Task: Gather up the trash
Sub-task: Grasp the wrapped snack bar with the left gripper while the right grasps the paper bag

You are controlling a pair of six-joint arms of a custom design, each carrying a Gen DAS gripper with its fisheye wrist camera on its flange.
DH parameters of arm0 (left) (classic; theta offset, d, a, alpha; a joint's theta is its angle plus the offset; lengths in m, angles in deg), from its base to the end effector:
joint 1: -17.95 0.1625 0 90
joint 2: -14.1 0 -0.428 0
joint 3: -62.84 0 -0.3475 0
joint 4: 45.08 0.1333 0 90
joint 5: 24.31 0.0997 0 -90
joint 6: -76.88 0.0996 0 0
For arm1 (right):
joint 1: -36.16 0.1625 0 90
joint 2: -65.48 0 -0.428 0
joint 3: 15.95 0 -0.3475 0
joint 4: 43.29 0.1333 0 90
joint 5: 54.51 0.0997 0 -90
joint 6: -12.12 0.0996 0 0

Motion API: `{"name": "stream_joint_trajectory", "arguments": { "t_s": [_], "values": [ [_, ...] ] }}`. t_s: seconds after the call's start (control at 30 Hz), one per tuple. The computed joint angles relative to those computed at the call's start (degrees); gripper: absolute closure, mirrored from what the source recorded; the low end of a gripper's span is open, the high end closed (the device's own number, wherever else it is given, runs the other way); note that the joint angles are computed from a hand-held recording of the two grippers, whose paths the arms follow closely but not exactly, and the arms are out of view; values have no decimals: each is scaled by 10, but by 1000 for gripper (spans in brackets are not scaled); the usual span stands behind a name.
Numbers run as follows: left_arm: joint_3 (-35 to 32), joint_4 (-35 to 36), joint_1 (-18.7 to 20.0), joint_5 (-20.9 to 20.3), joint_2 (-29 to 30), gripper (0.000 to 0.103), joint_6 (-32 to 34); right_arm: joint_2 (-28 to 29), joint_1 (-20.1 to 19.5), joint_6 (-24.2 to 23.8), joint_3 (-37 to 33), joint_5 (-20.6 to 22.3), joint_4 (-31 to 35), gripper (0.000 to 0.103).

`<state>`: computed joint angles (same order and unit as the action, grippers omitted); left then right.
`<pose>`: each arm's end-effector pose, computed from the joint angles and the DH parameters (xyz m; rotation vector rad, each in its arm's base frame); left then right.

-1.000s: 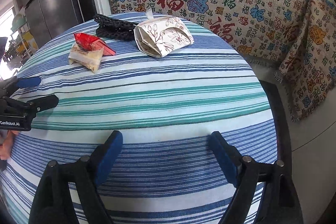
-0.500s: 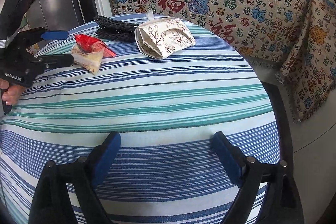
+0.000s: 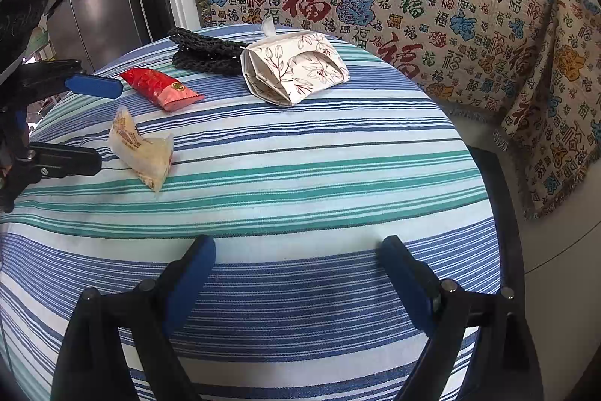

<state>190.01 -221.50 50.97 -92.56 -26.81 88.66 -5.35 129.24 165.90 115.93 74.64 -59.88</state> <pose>-0.2813 -0.3858 0.0038 1.5718 2.2986 -0.2092 0.0861 -0.2898 0.1374 0.2412 -2.2345 0.7555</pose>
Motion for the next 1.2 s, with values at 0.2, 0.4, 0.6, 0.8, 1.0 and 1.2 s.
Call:
{"name": "stream_joint_trajectory", "arguments": {
  "t_s": [0.2,0.4,0.6,0.8,1.0,1.2],
  "values": [
    [-22,52,-6,-3,28,27,32,3,1,1,-1,0,-2,11],
    [-9,65,5,-17,-4,81,-26,-6,-9,-15,2,-11,0,11],
    [78,35,-49,77,-42,84,-237,-17,-26,-7,-1,-11,-2,11],
    [164,11,-103,187,-61,84,-474,9,-23,81,-61,-53,20,11],
    [185,-18,-116,219,-51,64,-508,104,23,151,-191,2,20,0],
    [183,-6,-121,236,-60,46,-539,192,21,189,-290,112,82,12]
  ]
}}
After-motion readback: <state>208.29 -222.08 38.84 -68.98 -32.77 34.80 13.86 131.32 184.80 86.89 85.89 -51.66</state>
